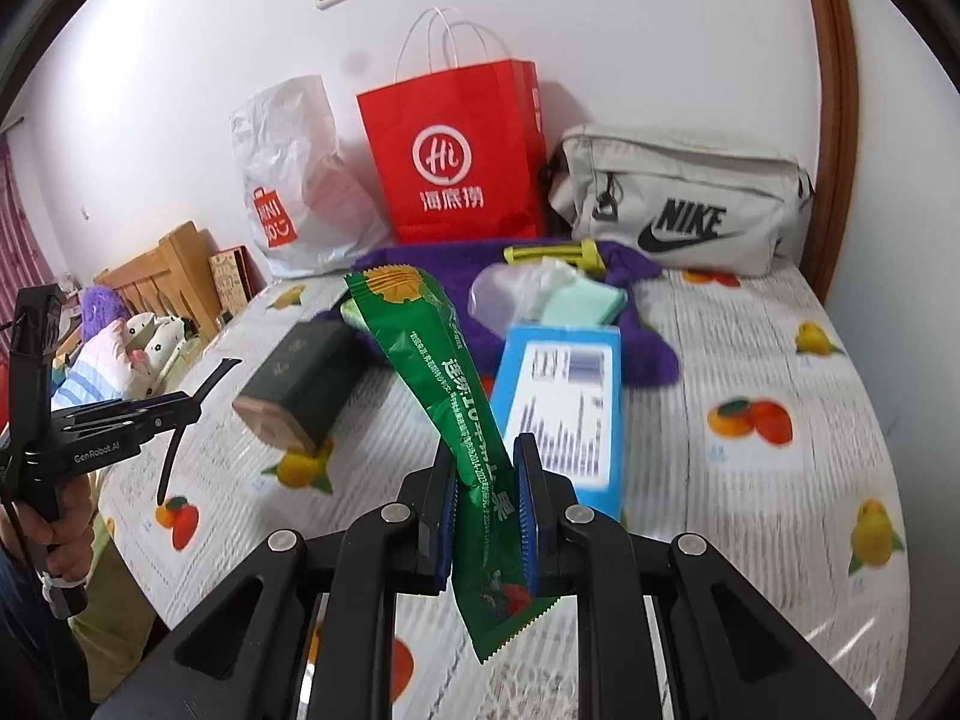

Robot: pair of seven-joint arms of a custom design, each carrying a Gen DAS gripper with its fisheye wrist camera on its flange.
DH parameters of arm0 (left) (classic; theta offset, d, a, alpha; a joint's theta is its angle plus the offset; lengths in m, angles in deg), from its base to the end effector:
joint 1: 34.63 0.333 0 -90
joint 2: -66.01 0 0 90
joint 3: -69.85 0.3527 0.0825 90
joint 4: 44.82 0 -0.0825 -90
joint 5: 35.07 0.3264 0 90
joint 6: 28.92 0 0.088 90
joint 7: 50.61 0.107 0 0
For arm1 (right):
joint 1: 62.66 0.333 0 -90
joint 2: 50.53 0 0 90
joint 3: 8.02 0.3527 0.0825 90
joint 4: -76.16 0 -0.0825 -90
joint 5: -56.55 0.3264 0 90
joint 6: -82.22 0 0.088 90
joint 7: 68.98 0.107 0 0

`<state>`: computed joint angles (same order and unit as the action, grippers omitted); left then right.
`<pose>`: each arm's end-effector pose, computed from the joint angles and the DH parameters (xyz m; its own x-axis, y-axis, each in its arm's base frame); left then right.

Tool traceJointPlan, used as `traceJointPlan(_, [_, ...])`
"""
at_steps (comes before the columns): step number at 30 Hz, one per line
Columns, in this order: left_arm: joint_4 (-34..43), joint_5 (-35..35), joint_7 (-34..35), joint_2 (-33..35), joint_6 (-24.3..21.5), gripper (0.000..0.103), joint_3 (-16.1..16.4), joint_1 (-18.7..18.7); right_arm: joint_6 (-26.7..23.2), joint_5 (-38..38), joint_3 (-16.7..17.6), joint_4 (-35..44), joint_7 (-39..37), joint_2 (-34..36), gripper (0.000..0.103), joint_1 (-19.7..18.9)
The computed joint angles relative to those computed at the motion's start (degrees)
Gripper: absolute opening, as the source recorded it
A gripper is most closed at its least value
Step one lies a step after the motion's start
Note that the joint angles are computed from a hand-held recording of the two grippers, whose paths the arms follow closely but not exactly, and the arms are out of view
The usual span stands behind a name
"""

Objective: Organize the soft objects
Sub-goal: 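Carry the strap in the left gripper and green packet in the right onto the purple towel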

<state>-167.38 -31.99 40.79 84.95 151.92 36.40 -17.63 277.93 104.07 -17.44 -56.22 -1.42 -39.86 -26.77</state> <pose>0.5749 -0.1392 0.4385 -0.3126 -0.9413 0.1272 -0.7234 0.1491 -0.6742 0.4985 0.1597 0.4397 0.0387 -0.9877 -0.1518 -0.6628 0.0883 -0.7435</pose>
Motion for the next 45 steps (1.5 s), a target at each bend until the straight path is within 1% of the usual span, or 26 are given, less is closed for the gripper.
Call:
traceJointPlan(3, [3.2,0.5,-0.4,1.2,-1.5,0.020,2.0,-2.3,-1.1,-2.5,0.8,2.5,0.6,1.1,0.017,-2.2])
traceJointPlan(8, [9.1,0.3,-0.3,3.8,-4.2,0.020,5.0,-5.9,-3.2,-7.8,0.5,6.5,3.4,3.3,0.017,-4.2])
traceJointPlan(9, [10.3,0.0,-0.2,4.4,-4.7,0.020,5.4,-6.4,-3.7,-9.2,1.2,7.6,3.9,3.9,0.017,-5.5])
traceJointPlan(11, [13.0,-0.5,0.2,5.7,-5.9,0.020,5.9,-7.3,-5.0,-10.9,0.3,9.3,5.1,5.0,0.017,-5.4])
traceJointPlan(13, [15.6,-0.6,0.2,6.9,-6.8,0.020,7.4,-8.9,-6.3,-13.0,1.5,11.7,6.1,6.3,0.017,-7.4])
traceJointPlan(18, [22.4,-1.0,0.7,10.1,-9.5,0.020,9.6,-11.5,-8.6,-17.4,4.0,16.5,8.4,9.3,0.017,-11.7])
traceJointPlan(22, [28.8,-1.2,1.2,13.5,-12.5,0.020,11.0,-13.5,-10.4,-20.9,4.7,20.8,10.5,12.0,0.017,-13.8])
traceJointPlan(28, [40.2,-1.5,2.2,19.7,-18.4,0.020,12.9,-16.8,-13.1,-25.8,5.9,27.4,13.5,16.2,0.017,-16.9])
traceJointPlan(32, [47.1,-1.2,2.7,23.3,-21.3,0.020,14.5,-19.0,-15.3,-28.1,6.6,31.7,14.9,19.0,0.017,-18.6])
traceJointPlan(36, [54.2,-1.2,2.7,26.9,-24.7,0.020,15.8,-21.0,-17.9,-29.4,8.5,37.1,15.2,22.3,0.017,-21.1])
traceJointPlan(40, [63.5,-1.4,3.2,31.7,-29.5,0.020,16.7,-22.9,-20.9,-30.6,8.8,42.2,15.5,25.1,0.017,-21.9])
traceJointPlan(42, [68.2,-1.9,3.4,34.1,-31.8,0.020,17.0,-23.7,-22.2,-31.4,8.3,44.4,15.8,26.3,0.017,-21.7])
traceJointPlan(45, [78.5,-2.7,3.9,39.2,-37.1,0.020,17.5,-25.3,-24.6,-32.6,7.2,48.0,16.9,28.3,0.017,-21.3])
